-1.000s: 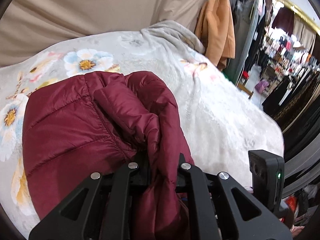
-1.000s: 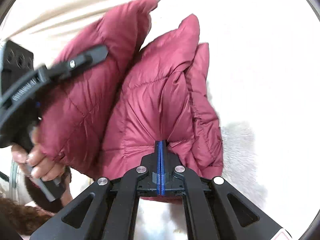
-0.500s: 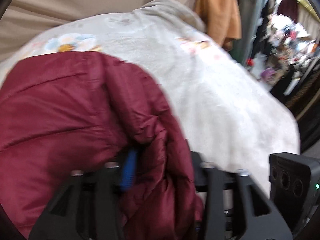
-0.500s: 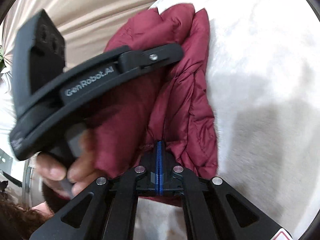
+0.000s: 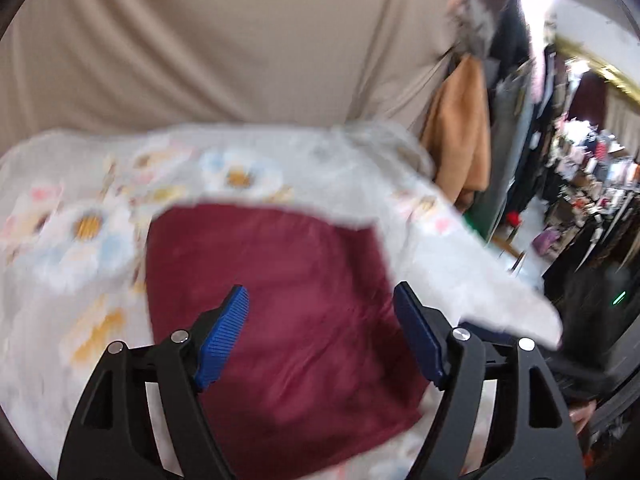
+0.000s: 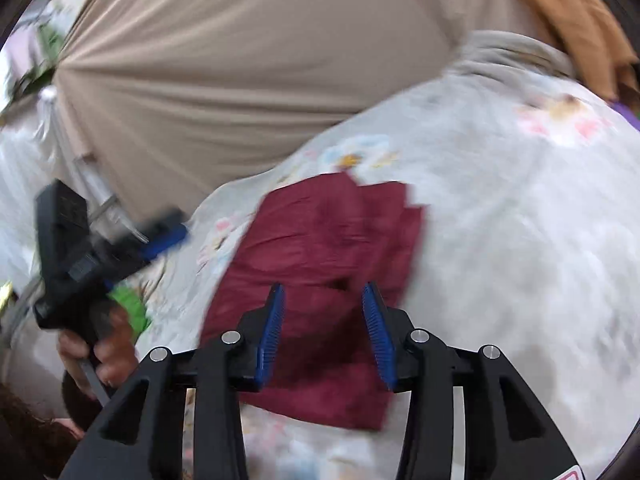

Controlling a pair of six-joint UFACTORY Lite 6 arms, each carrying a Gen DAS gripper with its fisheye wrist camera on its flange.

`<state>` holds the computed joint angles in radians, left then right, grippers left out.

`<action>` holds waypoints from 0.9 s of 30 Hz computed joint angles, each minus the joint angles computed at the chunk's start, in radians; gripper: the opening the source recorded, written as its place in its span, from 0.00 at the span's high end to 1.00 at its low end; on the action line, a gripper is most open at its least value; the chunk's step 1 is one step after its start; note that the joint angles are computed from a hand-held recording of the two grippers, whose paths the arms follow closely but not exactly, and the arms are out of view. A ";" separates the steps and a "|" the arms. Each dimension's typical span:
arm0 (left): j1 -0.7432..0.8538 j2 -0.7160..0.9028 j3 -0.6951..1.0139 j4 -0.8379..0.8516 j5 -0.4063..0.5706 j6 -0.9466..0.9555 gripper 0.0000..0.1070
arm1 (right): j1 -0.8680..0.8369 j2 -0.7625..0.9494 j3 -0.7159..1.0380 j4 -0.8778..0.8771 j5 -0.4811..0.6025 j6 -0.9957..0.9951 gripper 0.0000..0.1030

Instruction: Fold large clothes

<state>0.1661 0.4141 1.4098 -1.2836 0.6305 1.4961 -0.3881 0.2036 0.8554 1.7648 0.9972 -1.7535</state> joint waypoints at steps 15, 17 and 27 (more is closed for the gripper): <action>-0.036 0.029 -0.236 -0.339 -0.256 0.451 0.31 | 0.216 0.168 -0.034 0.313 -0.269 -0.154 0.96; -0.059 0.053 -0.228 -0.336 -0.271 0.460 0.32 | 0.198 0.283 0.005 0.264 -0.233 -0.100 0.97; -0.078 0.033 -0.229 -0.317 -0.293 0.441 0.33 | 0.127 0.279 0.078 -0.002 -0.225 0.127 0.93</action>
<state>0.0876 0.4470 1.1807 -1.6010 0.3374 1.9375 -0.2614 0.4830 0.9332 1.7628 0.7725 -1.6265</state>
